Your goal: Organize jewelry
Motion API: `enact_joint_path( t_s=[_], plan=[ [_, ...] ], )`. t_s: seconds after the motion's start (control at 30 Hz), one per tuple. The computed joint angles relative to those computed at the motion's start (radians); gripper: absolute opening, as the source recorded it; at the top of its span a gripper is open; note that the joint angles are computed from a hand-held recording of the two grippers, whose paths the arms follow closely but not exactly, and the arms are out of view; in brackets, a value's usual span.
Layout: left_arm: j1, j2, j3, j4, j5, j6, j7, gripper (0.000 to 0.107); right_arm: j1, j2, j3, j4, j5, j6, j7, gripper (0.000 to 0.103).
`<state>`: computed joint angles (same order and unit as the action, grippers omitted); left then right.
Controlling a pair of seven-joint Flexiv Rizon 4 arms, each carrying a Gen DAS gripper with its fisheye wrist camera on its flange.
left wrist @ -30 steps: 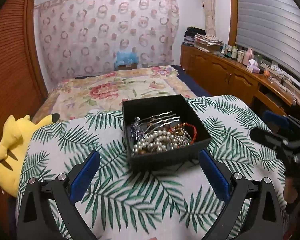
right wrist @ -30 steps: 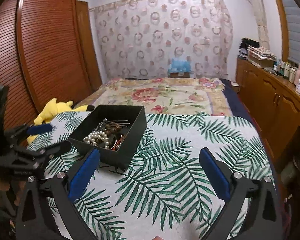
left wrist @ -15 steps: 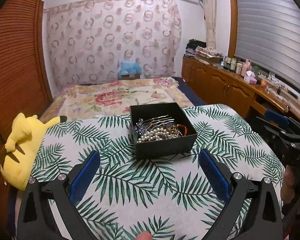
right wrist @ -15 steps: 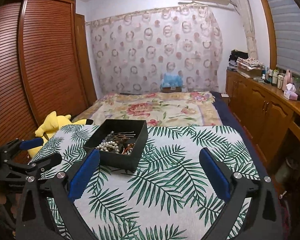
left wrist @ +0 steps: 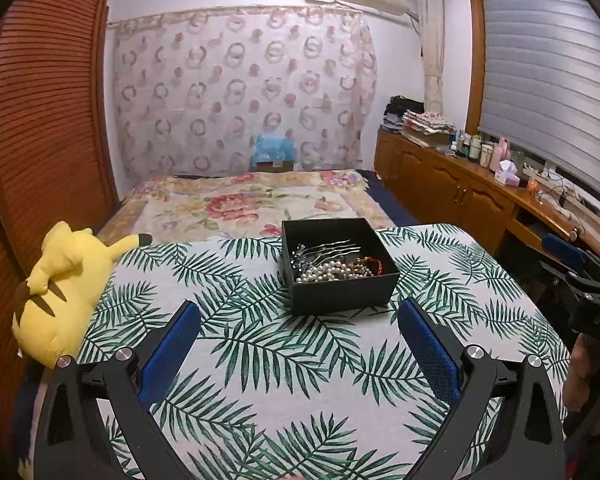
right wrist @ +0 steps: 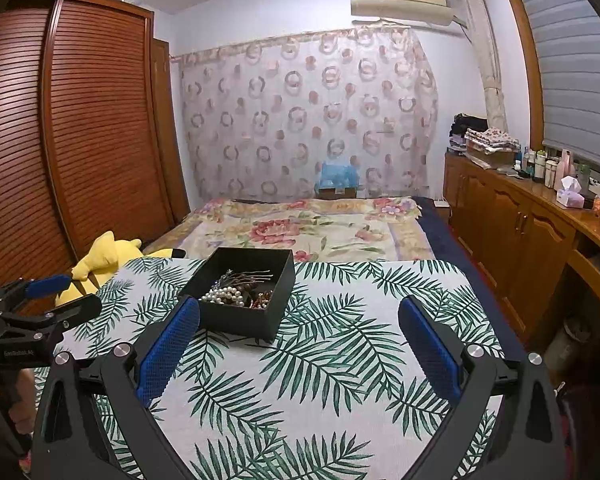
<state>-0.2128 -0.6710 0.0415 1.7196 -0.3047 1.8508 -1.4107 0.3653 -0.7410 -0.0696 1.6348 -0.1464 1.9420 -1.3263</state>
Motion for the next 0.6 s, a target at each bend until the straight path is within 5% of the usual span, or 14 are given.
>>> enact_joint_path(
  t_s=[0.6],
  plan=[
    [-0.019, -0.002, 0.019, 0.004, -0.007, -0.004, -0.002, 0.095, 0.013, 0.015, -0.010, 0.022, 0.014, 0.004, -0.021, 0.100]
  ],
)
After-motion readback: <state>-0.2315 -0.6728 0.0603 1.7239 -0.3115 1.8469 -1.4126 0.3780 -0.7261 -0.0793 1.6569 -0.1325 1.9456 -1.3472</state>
